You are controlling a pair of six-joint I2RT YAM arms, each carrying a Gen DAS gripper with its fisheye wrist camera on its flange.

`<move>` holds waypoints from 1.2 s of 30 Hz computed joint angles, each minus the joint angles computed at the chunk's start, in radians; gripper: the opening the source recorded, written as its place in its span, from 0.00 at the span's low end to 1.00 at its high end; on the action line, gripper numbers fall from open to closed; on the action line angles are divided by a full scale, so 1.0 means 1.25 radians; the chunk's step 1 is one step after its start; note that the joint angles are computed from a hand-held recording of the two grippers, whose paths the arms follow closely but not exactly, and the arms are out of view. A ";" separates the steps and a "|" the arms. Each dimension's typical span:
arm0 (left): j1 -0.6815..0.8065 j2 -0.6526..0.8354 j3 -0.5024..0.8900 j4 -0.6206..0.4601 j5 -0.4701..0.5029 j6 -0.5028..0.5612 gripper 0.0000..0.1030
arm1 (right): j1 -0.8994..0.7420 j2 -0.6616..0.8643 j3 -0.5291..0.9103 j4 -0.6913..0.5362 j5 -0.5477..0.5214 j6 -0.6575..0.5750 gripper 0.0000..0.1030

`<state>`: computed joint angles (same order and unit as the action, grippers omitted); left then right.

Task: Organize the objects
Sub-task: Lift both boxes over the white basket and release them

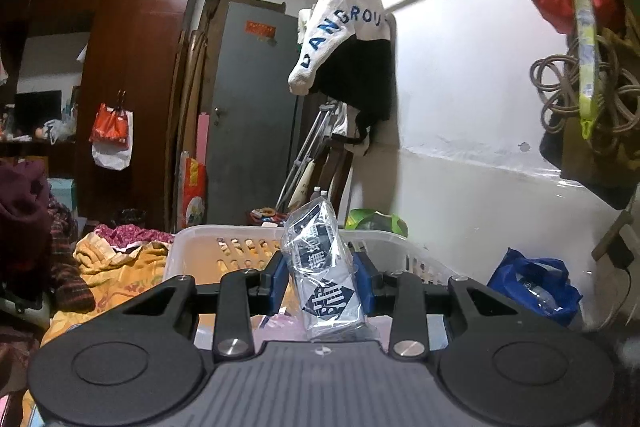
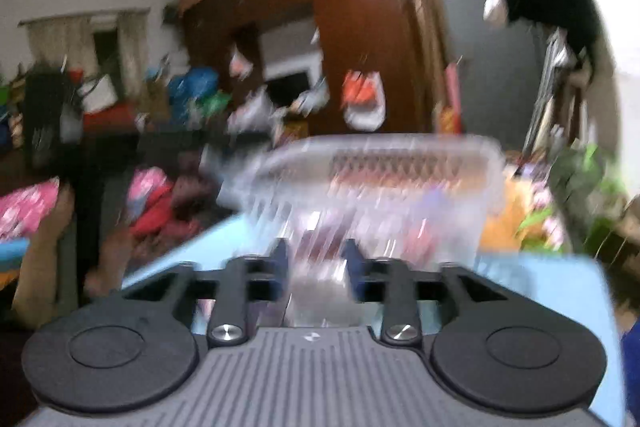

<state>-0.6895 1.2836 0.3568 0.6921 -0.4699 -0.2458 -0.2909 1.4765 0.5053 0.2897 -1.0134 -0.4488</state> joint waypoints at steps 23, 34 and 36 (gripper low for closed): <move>0.061 0.061 0.156 -0.122 0.037 -0.043 0.38 | 0.136 -0.055 0.089 0.142 0.224 0.169 0.17; 0.023 0.035 0.036 -0.073 -0.011 -0.014 0.81 | 0.073 -0.052 -0.034 0.298 0.182 0.166 1.00; -0.052 -0.029 -0.060 -0.043 -0.074 -0.006 0.88 | 0.027 -0.044 -0.074 0.293 0.165 0.113 1.00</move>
